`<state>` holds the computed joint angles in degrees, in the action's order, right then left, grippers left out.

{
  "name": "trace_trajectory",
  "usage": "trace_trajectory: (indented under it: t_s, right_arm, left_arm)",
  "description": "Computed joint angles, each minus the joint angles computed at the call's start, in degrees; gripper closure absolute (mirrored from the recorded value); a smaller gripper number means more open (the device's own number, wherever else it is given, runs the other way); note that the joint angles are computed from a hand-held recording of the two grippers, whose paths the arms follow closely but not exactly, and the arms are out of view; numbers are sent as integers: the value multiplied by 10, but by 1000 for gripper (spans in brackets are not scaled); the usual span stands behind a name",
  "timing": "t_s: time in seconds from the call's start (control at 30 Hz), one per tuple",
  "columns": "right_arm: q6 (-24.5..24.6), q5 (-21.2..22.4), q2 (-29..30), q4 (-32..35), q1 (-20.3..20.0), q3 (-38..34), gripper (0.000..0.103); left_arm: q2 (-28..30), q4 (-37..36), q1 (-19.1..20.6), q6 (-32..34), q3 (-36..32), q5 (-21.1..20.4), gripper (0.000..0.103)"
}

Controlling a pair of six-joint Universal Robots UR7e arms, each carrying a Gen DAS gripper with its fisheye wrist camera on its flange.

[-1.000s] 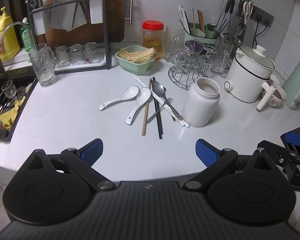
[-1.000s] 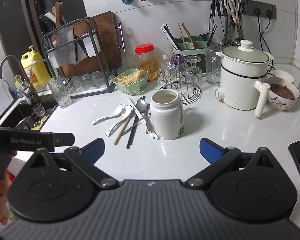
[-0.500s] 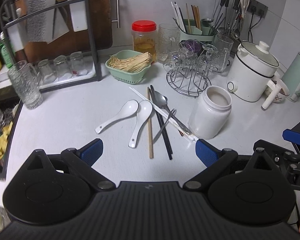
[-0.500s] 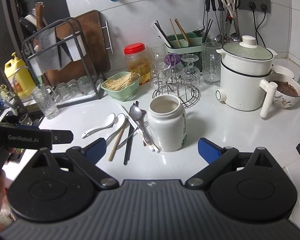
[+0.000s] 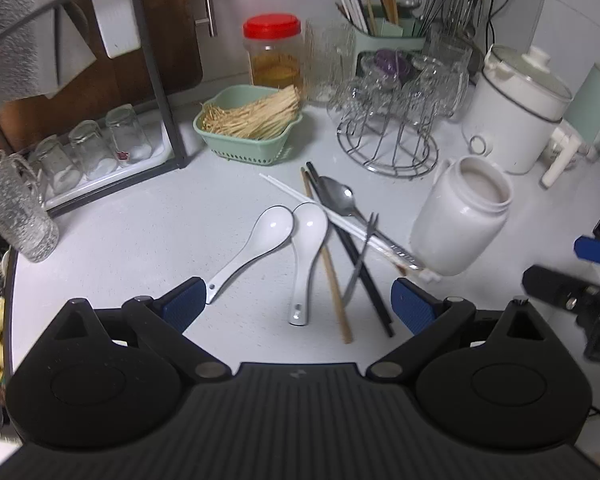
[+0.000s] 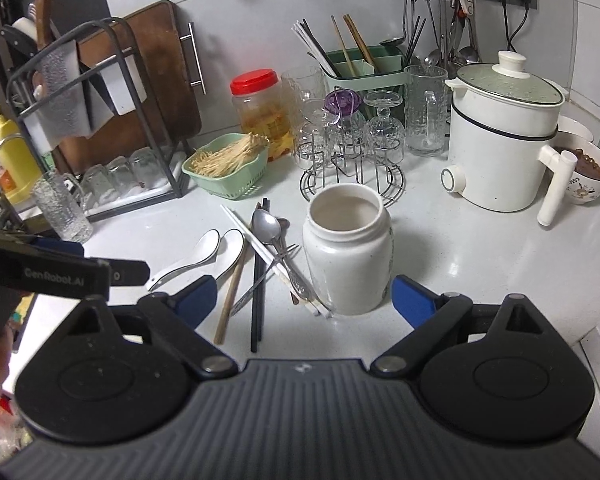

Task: Organize utensils
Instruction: 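Move the left gripper toward the white soup spoons while the right gripper approaches the white jar, then grasp a white soup spoon with the left gripper while the right gripper grips the white jar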

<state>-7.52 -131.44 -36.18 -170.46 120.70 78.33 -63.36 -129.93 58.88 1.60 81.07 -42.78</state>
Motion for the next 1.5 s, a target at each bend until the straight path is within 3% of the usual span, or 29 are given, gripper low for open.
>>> trace_trajectory:
  t_s: [0.17,0.33,0.57,0.67,0.9,1.03,1.1,1.23,1.5]
  right_arm:
    - [-10,-34,42,-32,-3,-39,7]
    - [-11,-67,83,-23,-11,-90,7]
    - [-58,-153,166,-30,-15,-204,7]
    - [-62,-168,191,-23,-18,-249,7]
    - [-93,-212,252,3,-22,-344,7]
    - [-76,-208,251,46,-24,-344,7]
    - [-106,-227,267,35,-22,-361,12]
    - [-100,-219,260,35,-23,-351,12]
    - [-86,-223,261,48,-22,-356,12]
  left_arm:
    - [22,3,34,48,-37,-33,3]
    - [45,13,67,94,-73,-63,3]
    - [91,8,104,197,-137,-110,4]
    - [118,30,119,234,-185,-145,4]
    - [178,78,141,325,-275,-176,15]
    - [198,106,150,357,-310,-200,18]
    - [206,109,152,378,-318,-202,19]
    - [220,144,153,407,-350,-211,20]
    - [250,185,157,421,-403,-216,42]
